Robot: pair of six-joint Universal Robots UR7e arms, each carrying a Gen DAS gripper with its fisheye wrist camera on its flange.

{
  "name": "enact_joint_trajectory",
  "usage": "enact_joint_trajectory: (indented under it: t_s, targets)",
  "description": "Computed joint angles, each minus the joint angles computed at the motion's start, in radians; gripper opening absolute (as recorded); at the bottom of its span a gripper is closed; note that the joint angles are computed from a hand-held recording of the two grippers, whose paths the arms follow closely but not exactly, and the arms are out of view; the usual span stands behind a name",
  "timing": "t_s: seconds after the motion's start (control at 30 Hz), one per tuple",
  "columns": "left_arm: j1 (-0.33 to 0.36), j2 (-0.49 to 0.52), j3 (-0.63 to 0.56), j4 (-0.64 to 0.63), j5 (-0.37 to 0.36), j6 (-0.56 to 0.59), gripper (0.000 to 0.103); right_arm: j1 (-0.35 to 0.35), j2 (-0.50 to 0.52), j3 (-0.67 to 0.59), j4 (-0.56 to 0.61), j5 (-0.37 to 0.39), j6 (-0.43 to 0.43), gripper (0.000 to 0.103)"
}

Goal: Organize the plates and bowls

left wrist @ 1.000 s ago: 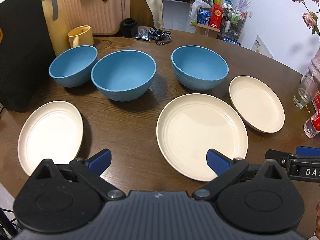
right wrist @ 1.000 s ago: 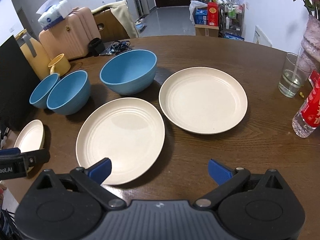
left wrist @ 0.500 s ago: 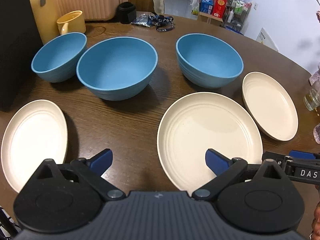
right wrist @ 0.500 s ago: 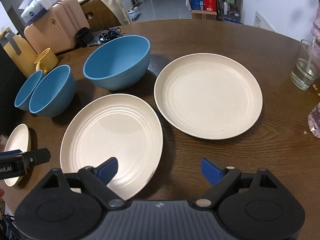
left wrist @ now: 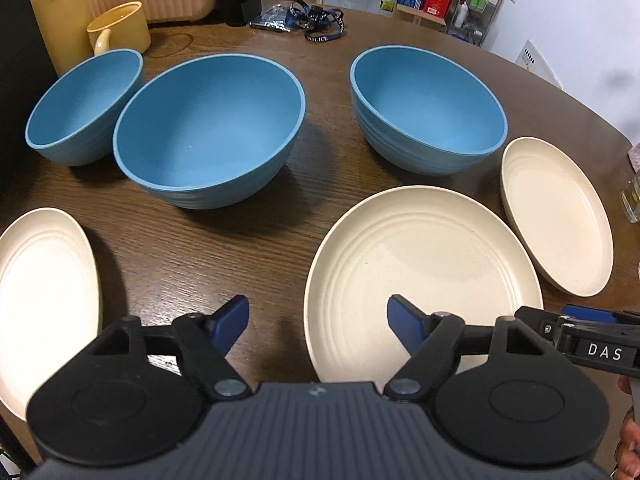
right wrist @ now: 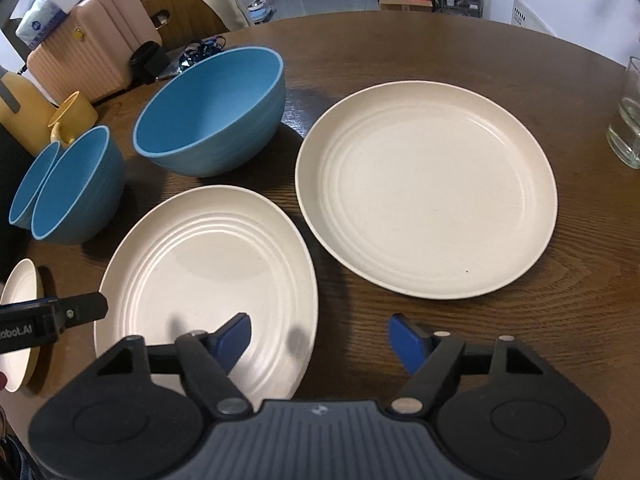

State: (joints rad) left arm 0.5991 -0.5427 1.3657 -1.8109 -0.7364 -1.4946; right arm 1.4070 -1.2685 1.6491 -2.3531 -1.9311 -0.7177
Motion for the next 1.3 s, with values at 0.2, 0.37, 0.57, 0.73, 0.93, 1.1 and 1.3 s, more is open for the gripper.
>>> enact_joint_trajectory:
  t_s: [0.2, 0.37, 0.57, 0.73, 0.93, 1.1, 1.3]
  targets:
    - [0.019, 0.003, -0.002, -0.029, -0.012, 0.02, 0.069, -0.001, 0.019, -0.018, 0.022, 0.006, 0.008, 0.061]
    - [0.028, 0.006, -0.001, -0.053, -0.023, 0.034, 0.061, 0.0, 0.031, -0.033, 0.045, 0.01, 0.02, 0.055]
    - [0.038, 0.008, 0.002, -0.081, -0.041, 0.045, 0.049, 0.0, 0.045, -0.051, 0.07, 0.002, 0.027, 0.043]
    - [0.044, 0.005, 0.01, -0.104, -0.055, 0.053, 0.038, -0.001, 0.055, -0.067, 0.092, 0.004, 0.034, 0.033]
    - [0.055, 0.003, 0.001, -0.098, -0.084, 0.057, 0.029, 0.002, 0.066, -0.092, 0.136, -0.008, 0.055, 0.023]
    - [0.069, 0.0, -0.006, -0.096, -0.11, 0.054, 0.023, 0.009, 0.075, -0.108, 0.166, -0.024, 0.072, 0.016]
    - [0.081, -0.006, -0.005, -0.101, -0.134, 0.052, 0.018, 0.011, 0.084, -0.127, 0.2, -0.024, 0.096, 0.013]
